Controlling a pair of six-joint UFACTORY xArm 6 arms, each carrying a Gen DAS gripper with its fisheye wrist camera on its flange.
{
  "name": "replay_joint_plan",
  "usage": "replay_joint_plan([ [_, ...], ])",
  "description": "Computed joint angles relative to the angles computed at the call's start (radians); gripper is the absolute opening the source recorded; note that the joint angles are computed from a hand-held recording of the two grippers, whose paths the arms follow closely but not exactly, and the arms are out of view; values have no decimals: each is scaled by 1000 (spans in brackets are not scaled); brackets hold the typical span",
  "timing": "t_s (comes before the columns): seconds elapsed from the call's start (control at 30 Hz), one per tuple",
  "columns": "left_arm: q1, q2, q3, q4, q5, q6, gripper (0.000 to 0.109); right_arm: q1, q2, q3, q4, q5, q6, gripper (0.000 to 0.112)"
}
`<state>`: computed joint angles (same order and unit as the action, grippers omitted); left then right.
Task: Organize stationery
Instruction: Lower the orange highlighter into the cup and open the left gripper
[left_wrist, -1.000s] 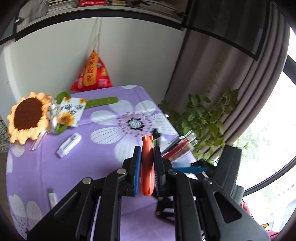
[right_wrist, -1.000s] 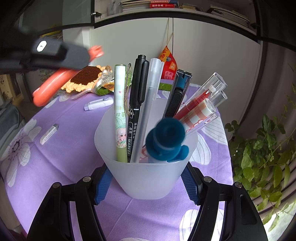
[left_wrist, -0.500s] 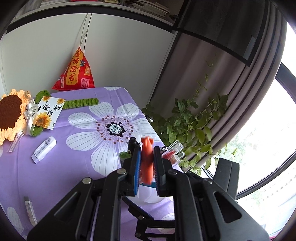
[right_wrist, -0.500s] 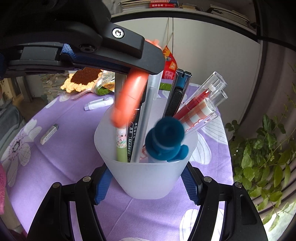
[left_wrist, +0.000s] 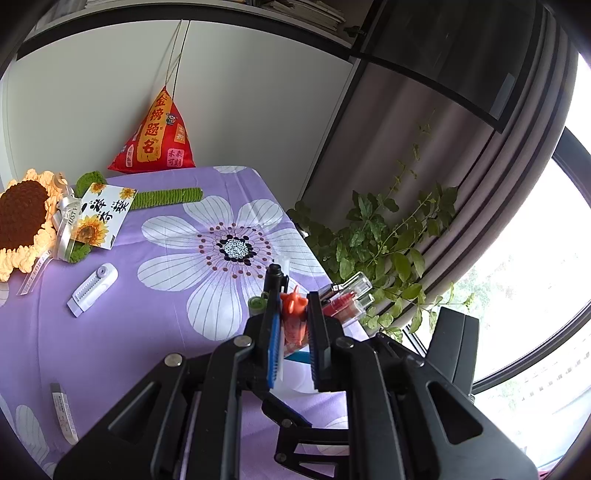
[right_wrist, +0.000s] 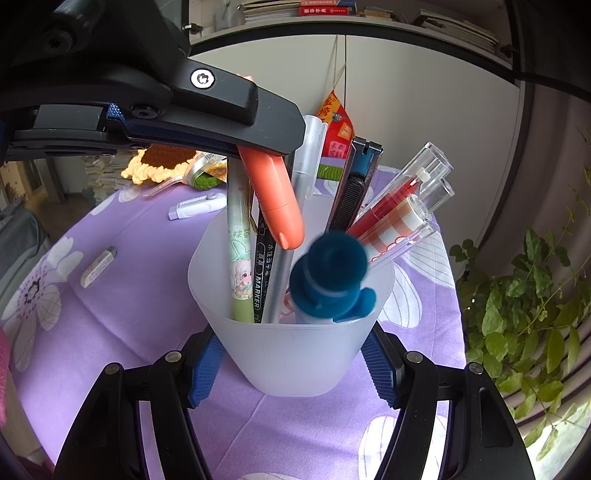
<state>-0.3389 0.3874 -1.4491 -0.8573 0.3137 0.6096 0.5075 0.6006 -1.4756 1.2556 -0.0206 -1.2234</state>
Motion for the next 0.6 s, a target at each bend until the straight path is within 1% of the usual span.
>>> replay_joint_plan([
  [0.17,-5,-6,10,54,-16,-36,11,0,-1,0,3,2,-2,70],
  [0.3,-1,-11,9,49,1,-31,11,1,-2,3,-2,1,4,70],
  [0.43,1,-25,24,103,8,-71,11,2,-3,5,-10,0,12,70],
  [0.6,6,-32,31,113,20,-89,12,-10,4,1,-48,9,43,70],
])
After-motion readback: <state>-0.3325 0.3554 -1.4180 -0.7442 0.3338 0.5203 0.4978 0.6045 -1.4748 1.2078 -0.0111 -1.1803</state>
